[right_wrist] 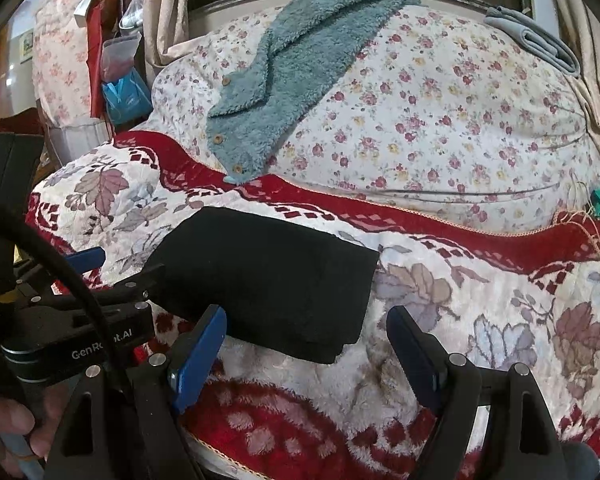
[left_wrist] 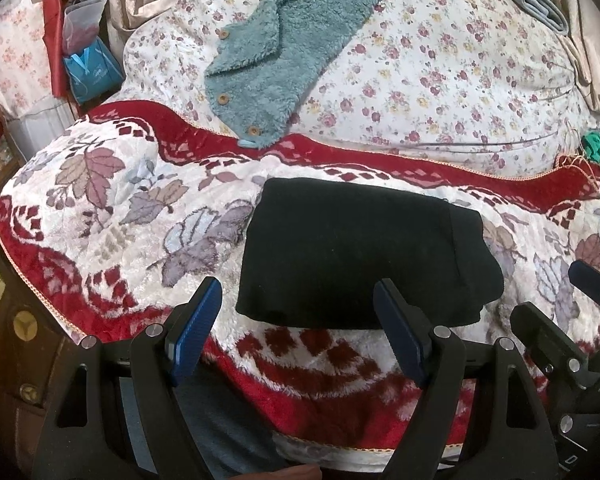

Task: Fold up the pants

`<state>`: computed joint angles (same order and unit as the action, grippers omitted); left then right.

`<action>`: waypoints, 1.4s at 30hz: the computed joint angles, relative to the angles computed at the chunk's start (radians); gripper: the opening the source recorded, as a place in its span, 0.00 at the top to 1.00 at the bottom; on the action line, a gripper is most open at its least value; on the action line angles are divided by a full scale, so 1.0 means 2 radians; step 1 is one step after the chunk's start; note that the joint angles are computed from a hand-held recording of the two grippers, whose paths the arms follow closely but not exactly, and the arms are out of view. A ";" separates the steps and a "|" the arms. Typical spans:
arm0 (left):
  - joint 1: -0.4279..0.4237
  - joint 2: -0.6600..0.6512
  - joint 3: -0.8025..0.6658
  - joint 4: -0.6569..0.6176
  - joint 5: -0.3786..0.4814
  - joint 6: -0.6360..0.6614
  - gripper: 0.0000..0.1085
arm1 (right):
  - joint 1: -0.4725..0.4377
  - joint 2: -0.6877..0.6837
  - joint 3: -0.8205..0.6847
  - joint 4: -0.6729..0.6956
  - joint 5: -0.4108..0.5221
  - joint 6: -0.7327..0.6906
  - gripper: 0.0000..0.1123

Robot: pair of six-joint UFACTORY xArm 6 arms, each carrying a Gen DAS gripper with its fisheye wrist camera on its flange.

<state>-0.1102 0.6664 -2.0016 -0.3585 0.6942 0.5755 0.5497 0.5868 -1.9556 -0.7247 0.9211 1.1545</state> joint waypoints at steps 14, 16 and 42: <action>-0.002 -0.003 0.007 0.002 -0.003 -0.002 0.27 | -0.001 -0.002 0.006 0.000 -0.004 0.004 0.28; -0.002 -0.003 0.006 0.002 -0.002 -0.002 0.27 | -0.001 -0.005 0.011 -0.002 -0.006 0.007 0.28; -0.006 -0.010 0.027 -0.001 -0.010 0.002 0.27 | -0.001 -0.007 0.017 -0.001 -0.008 0.011 0.28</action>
